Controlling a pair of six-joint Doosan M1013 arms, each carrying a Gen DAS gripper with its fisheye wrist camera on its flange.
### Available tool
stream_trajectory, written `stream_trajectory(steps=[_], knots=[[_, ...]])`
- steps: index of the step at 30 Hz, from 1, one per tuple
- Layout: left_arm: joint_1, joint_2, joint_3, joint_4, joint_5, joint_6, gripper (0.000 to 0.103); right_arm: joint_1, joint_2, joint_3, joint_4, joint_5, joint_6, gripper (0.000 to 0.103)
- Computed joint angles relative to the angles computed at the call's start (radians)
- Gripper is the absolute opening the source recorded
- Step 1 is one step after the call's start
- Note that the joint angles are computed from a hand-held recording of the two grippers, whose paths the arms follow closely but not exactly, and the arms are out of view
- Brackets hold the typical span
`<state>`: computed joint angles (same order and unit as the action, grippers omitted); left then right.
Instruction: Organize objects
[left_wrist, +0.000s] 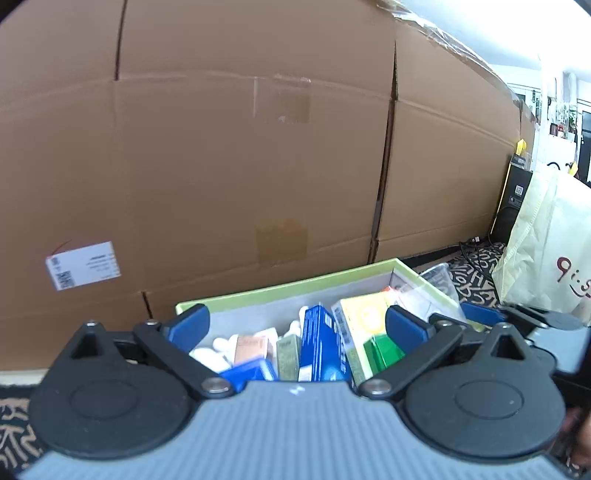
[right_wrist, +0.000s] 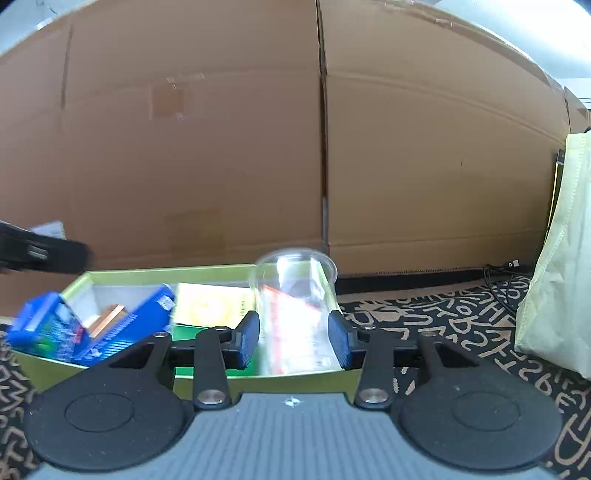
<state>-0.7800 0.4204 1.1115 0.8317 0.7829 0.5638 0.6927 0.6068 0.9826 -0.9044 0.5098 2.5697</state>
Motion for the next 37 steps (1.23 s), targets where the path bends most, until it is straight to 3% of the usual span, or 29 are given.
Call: stream_trajectory(steps=[3,5,8,10,15,19,22,28,37], knots=[[-0.013,-0.037,0.052,0.021,0.004,-0.052,0.103,-0.003,-0.028,0.045,-0.009,-0.032,0.056,0.055],[-0.028,-0.056,0.078,0.043,0.044,-0.105,0.103,-0.004,-0.07,0.111,-0.078,-0.091,0.189,0.076],[-0.052,-0.083,0.119,0.041,0.103,-0.148,0.103,0.009,-0.121,0.186,-0.195,-0.112,0.354,0.085],[-0.066,-0.098,0.145,0.023,0.141,-0.187,0.103,0.017,-0.155,0.228,-0.157,-0.127,0.338,0.093],[-0.109,-0.11,0.183,0.005,0.257,-0.248,0.103,0.051,-0.197,0.261,0.039,-0.042,0.102,0.098],[-0.131,-0.1,0.178,0.009,0.335,-0.24,0.103,0.068,-0.207,0.272,0.101,0.015,0.009,0.098],[-0.141,-0.1,0.177,0.008,0.353,-0.258,0.103,0.08,-0.21,0.269,0.119,0.074,-0.028,0.098],[-0.149,-0.093,0.164,0.015,0.388,-0.252,0.103,0.091,-0.225,0.289,0.08,0.064,-0.016,0.098],[-0.147,-0.1,0.173,-0.001,0.375,-0.262,0.103,0.098,-0.228,0.29,0.088,0.068,-0.013,0.098]])
